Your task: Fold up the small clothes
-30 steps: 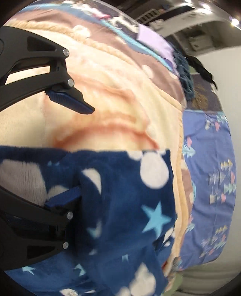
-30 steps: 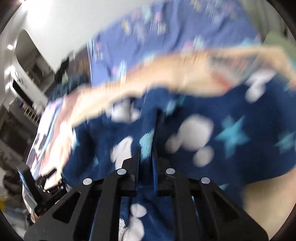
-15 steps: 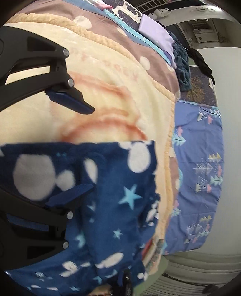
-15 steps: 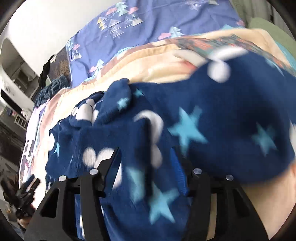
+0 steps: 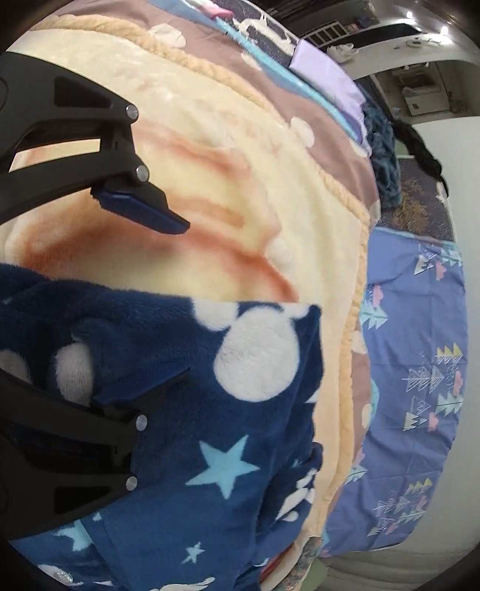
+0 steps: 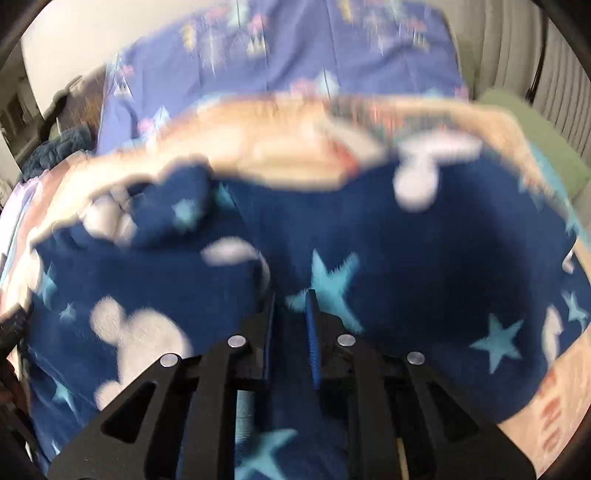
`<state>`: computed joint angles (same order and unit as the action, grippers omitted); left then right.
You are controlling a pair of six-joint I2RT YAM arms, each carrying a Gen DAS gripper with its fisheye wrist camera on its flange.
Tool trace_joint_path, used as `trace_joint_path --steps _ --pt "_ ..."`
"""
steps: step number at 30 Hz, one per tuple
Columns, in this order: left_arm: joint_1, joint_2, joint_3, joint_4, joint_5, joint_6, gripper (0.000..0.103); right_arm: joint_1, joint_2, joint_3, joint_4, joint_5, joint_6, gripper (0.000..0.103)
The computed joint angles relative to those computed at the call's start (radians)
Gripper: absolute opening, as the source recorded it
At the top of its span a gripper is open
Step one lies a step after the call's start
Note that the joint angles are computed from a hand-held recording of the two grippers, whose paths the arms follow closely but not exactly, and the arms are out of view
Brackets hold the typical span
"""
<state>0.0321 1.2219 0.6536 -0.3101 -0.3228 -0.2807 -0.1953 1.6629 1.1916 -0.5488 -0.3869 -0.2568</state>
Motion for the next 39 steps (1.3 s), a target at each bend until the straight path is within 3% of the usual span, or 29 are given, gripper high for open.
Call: trace_joint_path --steps 3,5,7,10,12,13,19,25,27,28,30,31,32,35,39 --pt "-0.020 -0.089 -0.003 -0.040 -0.051 -0.010 0.064 -0.074 -0.109 -0.034 -0.071 -0.219 -0.095 0.018" --pt "-0.029 -0.163 0.008 -0.066 0.036 -0.032 0.052 -0.087 -0.164 -0.054 -0.161 -0.334 -0.188 0.018" --pt "-0.079 -0.165 0.025 -0.060 0.062 -0.028 0.049 -0.027 -0.203 -0.118 -0.160 -0.272 -0.232 0.020" --pt "-0.207 -0.052 0.023 0.030 0.029 0.014 0.049 0.089 -0.165 -0.282 0.085 -0.003 -0.177 0.026" --pt "-0.237 0.119 0.021 0.097 0.035 0.027 0.049 0.086 -0.151 -0.352 0.206 -0.027 -0.149 0.026" --pt "-0.252 0.146 0.017 0.124 0.011 0.026 0.049 0.086 -0.177 -0.357 0.198 -0.016 -0.154 0.026" --pt "-0.219 0.136 0.011 0.143 0.060 0.018 0.051 0.026 -0.125 -0.317 0.157 -0.114 -0.175 0.027" --pt "-0.212 0.129 0.039 0.082 0.068 -0.002 0.056 0.022 -0.155 -0.326 0.143 -0.150 -0.156 0.027" --pt "-0.211 0.129 0.036 0.089 0.065 -0.002 0.056 -0.018 -0.177 -0.315 0.104 -0.187 -0.153 0.021" --pt "-0.218 0.123 0.030 0.091 0.052 -0.005 0.056 -0.068 -0.212 -0.304 0.054 -0.223 -0.153 0.017" --pt "-0.231 0.066 0.005 0.101 0.046 0.000 0.043 -0.216 -0.245 -0.251 -0.060 -0.391 -0.205 0.017" --pt "-0.226 0.024 -0.003 0.089 0.067 -0.005 0.022 -0.318 -0.237 -0.197 -0.129 -0.480 -0.251 0.017" --pt "-0.208 -0.030 -0.002 0.070 0.127 -0.018 0.010 -0.414 -0.211 -0.137 -0.164 -0.531 -0.267 0.019" --pt "-0.237 -0.117 0.048 0.029 0.178 -0.008 0.010 -0.609 -0.019 0.077 -0.164 -0.550 -0.146 0.020" --pt "-0.330 -0.044 0.113 0.047 0.208 0.024 0.016 -0.749 0.314 0.405 -0.224 -0.495 0.145 0.022"
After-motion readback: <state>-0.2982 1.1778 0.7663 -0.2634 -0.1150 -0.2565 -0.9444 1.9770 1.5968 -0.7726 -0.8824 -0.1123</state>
